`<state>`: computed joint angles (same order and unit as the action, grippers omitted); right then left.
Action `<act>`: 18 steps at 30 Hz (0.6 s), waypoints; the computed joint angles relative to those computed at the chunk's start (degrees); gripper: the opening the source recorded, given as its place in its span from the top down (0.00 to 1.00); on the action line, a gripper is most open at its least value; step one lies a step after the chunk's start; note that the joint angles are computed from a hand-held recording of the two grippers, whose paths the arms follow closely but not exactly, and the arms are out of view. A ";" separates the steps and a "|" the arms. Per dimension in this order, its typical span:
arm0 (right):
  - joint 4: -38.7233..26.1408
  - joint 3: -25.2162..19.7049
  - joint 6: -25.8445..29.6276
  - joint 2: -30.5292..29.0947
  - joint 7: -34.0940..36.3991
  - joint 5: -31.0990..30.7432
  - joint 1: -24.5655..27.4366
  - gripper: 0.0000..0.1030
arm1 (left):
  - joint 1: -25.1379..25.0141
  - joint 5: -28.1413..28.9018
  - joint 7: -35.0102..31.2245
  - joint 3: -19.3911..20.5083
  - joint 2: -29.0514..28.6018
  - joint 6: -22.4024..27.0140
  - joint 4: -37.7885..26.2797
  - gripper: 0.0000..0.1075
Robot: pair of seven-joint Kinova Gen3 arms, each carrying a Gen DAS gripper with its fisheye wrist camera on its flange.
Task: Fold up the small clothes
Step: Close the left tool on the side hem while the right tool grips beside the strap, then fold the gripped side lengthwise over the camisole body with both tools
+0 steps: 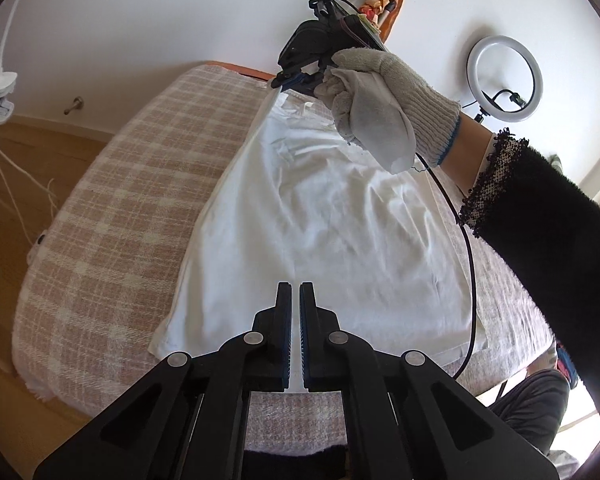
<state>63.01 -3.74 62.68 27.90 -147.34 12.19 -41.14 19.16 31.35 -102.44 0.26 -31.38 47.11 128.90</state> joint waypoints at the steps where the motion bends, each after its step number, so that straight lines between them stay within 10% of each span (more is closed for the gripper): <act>1: 1.56 0.26 -0.62 -1.22 -0.31 0.42 -0.25 0.94 | 0.19 -0.27 0.06 1.31 0.01 -0.29 -0.29 0.98; 8: 8.24 -0.66 -3.34 -5.42 -1.51 0.59 1.90 0.94 | -1.53 -7.54 5.24 8.93 -1.72 -1.84 -1.48 0.97; 12: 7.03 -0.84 -2.72 -4.27 -1.12 1.86 1.49 0.94 | -5.17 -12.55 9.33 8.47 -1.32 -1.82 -0.77 0.66; 18: 5.61 -0.69 -1.34 -3.97 -0.51 2.15 1.40 0.94 | -5.10 -12.53 10.23 1.94 3.89 -1.69 0.11 0.64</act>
<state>68.62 -4.43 61.34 23.93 -147.85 14.34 -39.75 14.06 18.82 -92.21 2.20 -27.49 45.42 129.01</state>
